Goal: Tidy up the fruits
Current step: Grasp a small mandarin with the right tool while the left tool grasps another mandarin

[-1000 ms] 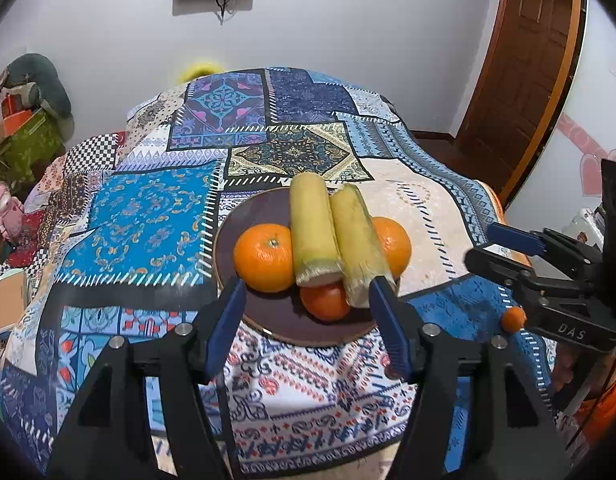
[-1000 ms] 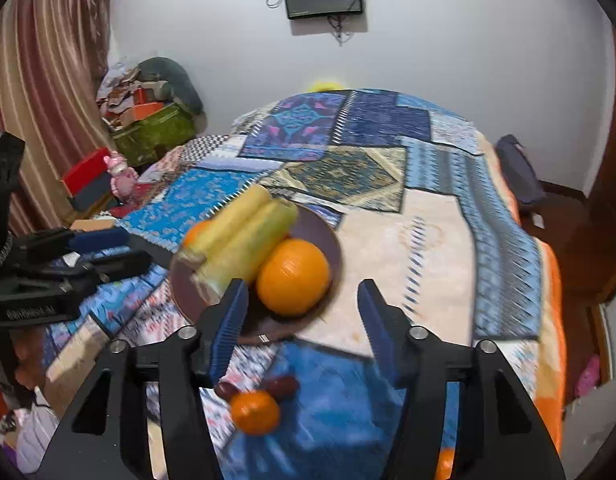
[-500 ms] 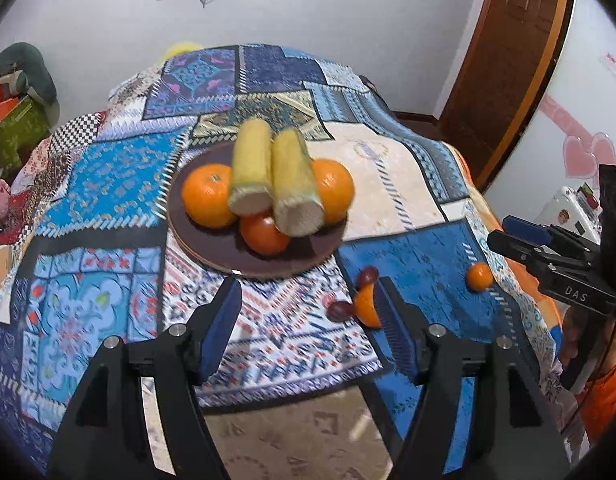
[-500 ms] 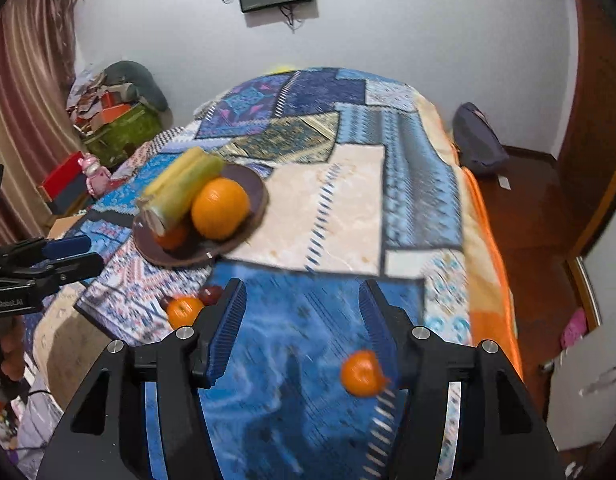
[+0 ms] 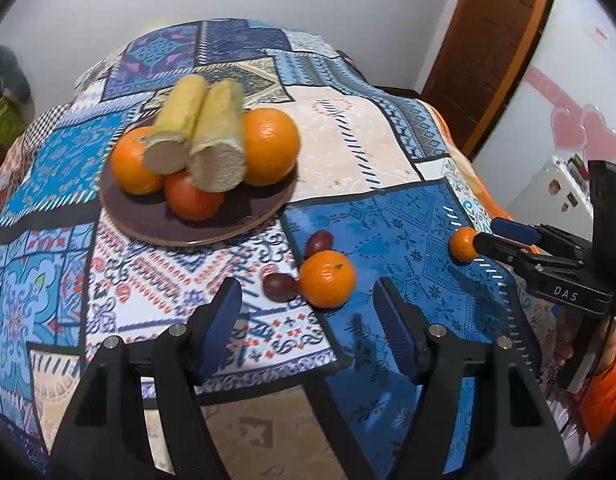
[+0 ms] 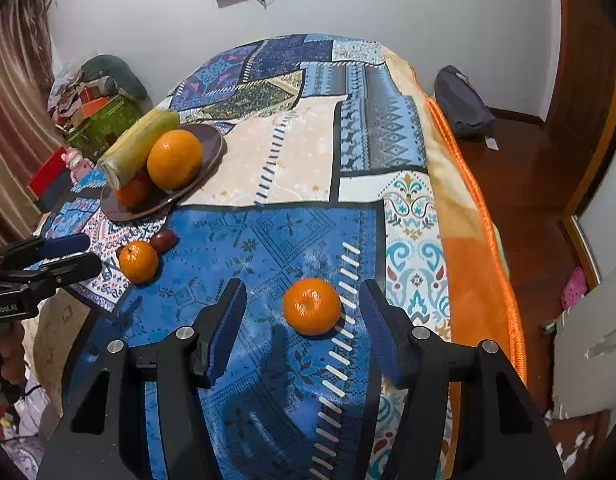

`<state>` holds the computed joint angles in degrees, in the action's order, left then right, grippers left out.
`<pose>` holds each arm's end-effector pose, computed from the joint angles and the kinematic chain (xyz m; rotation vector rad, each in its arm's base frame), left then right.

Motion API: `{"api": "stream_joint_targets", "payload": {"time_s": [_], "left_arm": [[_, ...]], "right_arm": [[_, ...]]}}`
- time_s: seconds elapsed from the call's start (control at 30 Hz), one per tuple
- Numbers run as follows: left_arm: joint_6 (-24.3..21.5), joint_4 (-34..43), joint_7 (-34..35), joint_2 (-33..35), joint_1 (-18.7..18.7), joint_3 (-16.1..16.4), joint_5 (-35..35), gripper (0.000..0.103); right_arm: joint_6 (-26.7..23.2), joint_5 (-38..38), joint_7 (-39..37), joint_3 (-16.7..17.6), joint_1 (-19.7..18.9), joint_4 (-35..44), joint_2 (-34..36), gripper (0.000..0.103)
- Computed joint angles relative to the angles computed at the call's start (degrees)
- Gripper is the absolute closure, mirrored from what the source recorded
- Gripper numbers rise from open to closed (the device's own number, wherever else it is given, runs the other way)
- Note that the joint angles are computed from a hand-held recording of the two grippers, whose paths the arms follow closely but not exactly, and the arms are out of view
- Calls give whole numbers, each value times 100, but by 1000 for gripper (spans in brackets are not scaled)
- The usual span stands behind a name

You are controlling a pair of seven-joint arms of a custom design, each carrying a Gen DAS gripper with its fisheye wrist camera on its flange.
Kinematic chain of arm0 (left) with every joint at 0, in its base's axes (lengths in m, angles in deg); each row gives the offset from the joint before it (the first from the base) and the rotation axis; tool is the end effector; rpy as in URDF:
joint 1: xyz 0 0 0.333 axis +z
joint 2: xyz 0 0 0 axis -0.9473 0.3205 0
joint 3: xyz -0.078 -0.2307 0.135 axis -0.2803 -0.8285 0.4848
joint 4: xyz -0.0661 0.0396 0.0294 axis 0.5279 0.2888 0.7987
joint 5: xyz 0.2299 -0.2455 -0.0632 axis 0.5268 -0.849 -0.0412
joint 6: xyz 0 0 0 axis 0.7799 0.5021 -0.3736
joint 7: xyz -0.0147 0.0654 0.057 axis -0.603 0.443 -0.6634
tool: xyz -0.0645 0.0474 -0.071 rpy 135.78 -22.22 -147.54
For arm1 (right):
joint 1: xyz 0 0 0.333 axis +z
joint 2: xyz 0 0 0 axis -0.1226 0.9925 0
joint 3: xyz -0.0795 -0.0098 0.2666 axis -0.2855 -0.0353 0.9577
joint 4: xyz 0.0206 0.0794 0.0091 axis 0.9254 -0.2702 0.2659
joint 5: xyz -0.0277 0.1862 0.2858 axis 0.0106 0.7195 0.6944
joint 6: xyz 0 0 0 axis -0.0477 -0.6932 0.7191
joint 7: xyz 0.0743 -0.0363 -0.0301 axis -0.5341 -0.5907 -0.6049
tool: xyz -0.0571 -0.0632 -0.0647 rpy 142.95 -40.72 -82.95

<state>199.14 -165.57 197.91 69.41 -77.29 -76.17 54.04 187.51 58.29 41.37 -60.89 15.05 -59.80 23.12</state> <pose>0.5691 -0.1509 0.4841 -1.6200 2.2579 -0.8990 0.5078 0.2846 0.4976 -1.8492 1.6654 -0.3969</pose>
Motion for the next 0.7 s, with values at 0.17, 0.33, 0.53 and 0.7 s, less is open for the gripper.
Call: {"api": "stream_joint_targets", "payload": {"time_s": [0.17, 0.33, 0.53, 0.7], "left_arm": [[-26, 233, 45, 258, -82, -46, 101, 39], [-67, 574, -58, 610, -165, -28, 299, 42], [-249, 841, -69, 807, -189, -59, 477, 55], [-202, 833, -134, 849, -269, -26, 718, 59]], "right_arm": [[21, 186, -173, 31, -28, 10, 94, 55], [55, 505, -382, 63, -86, -26, 150, 58], [-5, 599, -462, 57, -92, 0, 211, 63], [-77, 378, -275, 1, -39, 36, 236, 70]]}}
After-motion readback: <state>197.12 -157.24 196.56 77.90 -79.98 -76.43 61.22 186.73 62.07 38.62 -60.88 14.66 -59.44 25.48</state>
